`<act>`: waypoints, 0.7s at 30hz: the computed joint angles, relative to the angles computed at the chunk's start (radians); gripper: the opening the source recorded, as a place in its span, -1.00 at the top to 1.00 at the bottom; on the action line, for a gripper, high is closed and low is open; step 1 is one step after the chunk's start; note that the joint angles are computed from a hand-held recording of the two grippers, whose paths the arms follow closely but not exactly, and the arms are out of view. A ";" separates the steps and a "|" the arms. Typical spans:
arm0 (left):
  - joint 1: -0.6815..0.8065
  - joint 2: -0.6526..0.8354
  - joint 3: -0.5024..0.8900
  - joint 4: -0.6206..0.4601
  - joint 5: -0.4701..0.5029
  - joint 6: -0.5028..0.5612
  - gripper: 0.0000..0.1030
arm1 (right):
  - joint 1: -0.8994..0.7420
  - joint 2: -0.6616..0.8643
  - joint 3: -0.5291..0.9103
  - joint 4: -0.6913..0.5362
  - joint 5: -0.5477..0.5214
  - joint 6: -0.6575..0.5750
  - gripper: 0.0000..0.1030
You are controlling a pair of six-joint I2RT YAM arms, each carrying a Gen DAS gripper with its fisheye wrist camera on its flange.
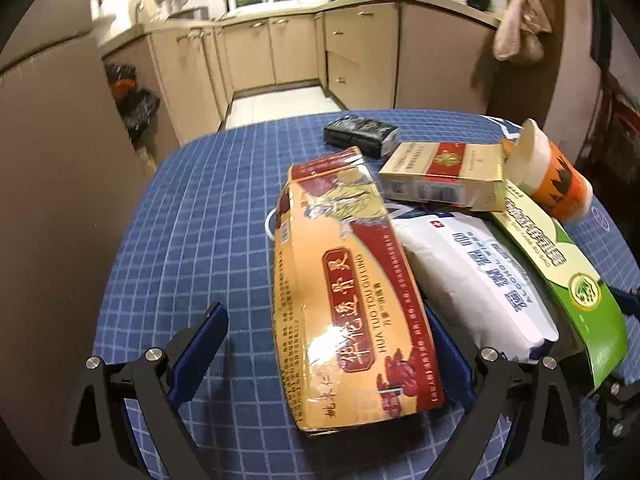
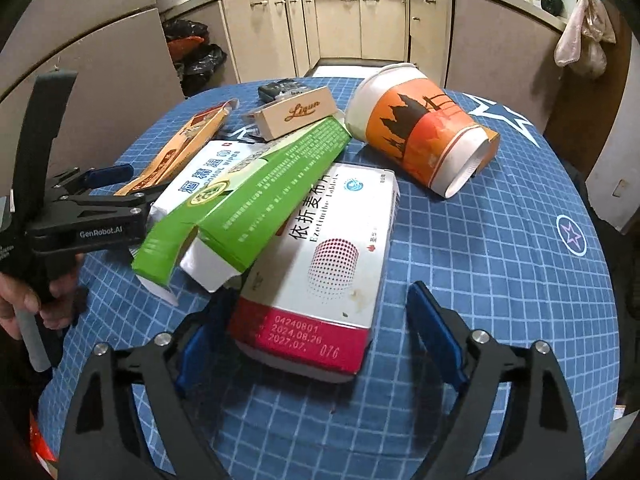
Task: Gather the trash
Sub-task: 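Grasp the tan printed medicine box with the left tool while the right tool grasps the white-and-red tablet box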
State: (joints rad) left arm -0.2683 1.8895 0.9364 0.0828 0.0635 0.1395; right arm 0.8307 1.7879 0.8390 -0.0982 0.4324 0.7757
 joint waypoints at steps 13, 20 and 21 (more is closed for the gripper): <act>-0.001 -0.173 -0.225 0.058 -0.013 -0.023 -0.23 | 0.048 -0.106 -0.133 0.017 0.050 0.066 -0.16; 0.089 -0.508 -0.559 0.055 0.039 0.053 -0.22 | 0.347 -0.298 -0.297 -0.228 0.195 0.350 -0.18; 0.102 -0.557 -0.594 0.040 0.041 0.062 -0.23 | 0.391 -0.312 -0.307 -0.268 0.215 0.405 -0.20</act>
